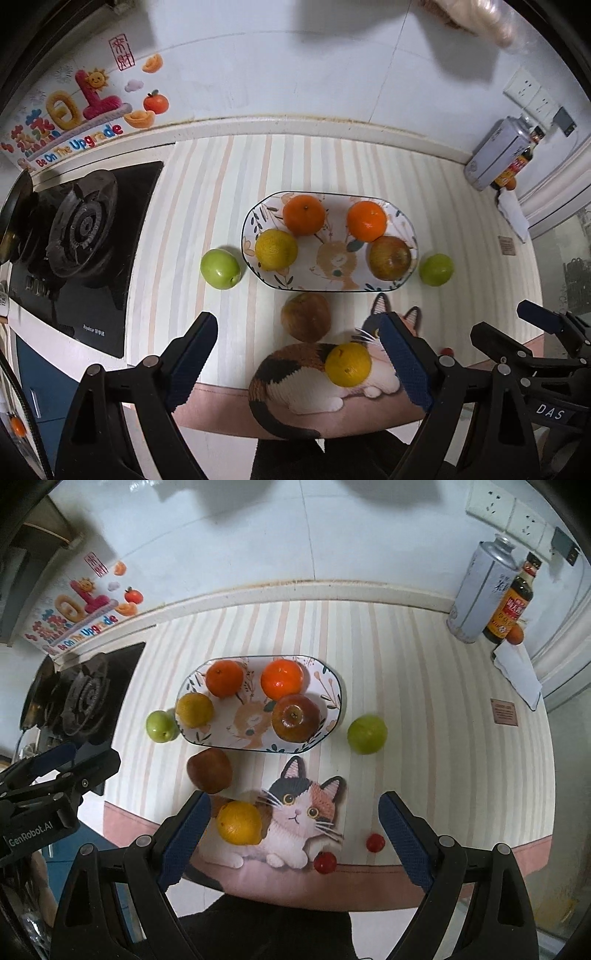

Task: Organize fruits
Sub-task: 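Lift both tools away from the plate toward the cat mat, then grasp a yellow citrus with the right tool while the left tool grasps a green apple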

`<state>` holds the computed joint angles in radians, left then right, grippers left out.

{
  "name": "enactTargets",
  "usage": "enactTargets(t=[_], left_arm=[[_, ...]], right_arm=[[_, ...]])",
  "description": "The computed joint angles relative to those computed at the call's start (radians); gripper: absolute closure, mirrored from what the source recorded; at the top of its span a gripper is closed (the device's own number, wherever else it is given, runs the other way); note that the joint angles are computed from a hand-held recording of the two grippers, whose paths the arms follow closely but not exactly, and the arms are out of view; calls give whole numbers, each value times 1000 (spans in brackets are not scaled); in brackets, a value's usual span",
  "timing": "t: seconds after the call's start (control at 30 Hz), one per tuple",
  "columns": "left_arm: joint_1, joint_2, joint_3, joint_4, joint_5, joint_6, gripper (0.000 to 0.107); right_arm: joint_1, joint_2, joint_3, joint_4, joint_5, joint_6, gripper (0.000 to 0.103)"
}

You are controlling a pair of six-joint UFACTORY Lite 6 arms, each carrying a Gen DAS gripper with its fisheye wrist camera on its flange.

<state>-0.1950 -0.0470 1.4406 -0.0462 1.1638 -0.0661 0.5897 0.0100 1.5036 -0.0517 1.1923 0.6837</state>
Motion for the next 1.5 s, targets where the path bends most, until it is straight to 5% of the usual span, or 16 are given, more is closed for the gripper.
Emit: enactTargets(t=[0.5,0.87,1.0,1.33,1.5], left_arm=[[-55,-147,5,11,94,-54,17],[-24,-185,-87,114,9,-107,17],[17,-192,-199,235,-60,-141,4],[267,-58,-342,285,-233,-74,4],[373,136,-225,195,-257,15,4]], right_arm=[[85,-122,49,-49,98,105,9],[66,-95,-123,62,-56,61,9],[56,-10,-232,197,-193,-29,9],[114,447,-215,448,-435,-202,9],[140,554,-161,457,-445,-217,30]])
